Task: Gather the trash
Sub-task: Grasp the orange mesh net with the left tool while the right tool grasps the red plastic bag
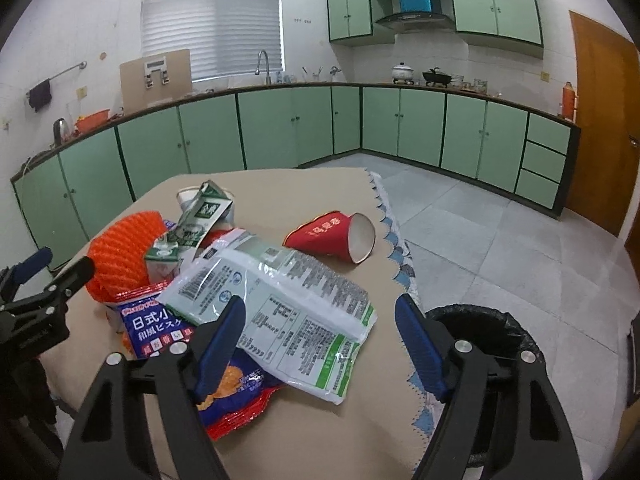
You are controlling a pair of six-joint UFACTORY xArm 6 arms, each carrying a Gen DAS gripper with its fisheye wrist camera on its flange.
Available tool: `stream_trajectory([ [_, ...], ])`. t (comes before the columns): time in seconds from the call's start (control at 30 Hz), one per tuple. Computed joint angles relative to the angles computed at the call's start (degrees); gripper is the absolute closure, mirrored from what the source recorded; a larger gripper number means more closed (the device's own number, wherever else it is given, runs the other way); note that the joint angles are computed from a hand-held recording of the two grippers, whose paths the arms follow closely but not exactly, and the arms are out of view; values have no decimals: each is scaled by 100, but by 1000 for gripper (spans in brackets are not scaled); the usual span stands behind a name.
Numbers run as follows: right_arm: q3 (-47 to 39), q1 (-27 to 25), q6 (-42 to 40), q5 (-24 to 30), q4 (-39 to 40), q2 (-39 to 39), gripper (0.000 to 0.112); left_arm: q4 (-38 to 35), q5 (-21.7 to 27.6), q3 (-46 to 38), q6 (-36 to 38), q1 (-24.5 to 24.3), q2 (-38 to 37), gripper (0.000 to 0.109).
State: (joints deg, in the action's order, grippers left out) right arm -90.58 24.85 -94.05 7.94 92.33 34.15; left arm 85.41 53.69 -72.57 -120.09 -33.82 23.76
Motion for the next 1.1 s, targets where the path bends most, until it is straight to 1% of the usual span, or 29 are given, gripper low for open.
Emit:
stream_trajectory([
  [0.07,-23,2,-48,-91,39,25,36,-18,-110,-72,49,45,90,12],
  [0.2,-154,-14,158,-265,-107,161,36,-3,-415,-164,14,175,203,29],
  [0.27,-203,-25,301,-304,-227,210,36,5,-463,-206,14,198,226,31],
  [0.37,-254,-24,650,-296,-632,280,36,51,-425,-327,115,182,307,32],
  [0.43,-312,-18,890,-277,-907,348,37,6,-568,-448,246,235,400,38],
  [0.5,-353,-8,1161,-246,-1181,402,37,-7,-739,-469,234,299,421,42],
  [0.63,-401,15,1443,-209,-1511,456,38,41,-1020,-515,191,405,450,53],
  [0.67,-398,27,1536,-231,-1640,464,40,24,-1027,-534,212,407,458,54],
  [0.73,-397,46,1607,-252,-1746,469,42,76,-1136,-542,187,446,449,64],
  [0.77,-385,53,1710,-256,-1863,466,45,139,-1224,-529,120,473,438,67],
  [0.83,-375,53,1864,-222,-2038,462,51,266,-1379,-464,-31,531,393,79],
  [0.9,-368,62,1970,-226,-2187,469,60,321,-1410,-435,-133,554,379,84],
  [1.0,-358,93,1798,-197,-2080,441,66,344,-1340,-368,-189,543,338,88],
  [1.1,-368,141,1496,-132,-1811,392,69,473,-1007,-217,-371,425,204,90],
])
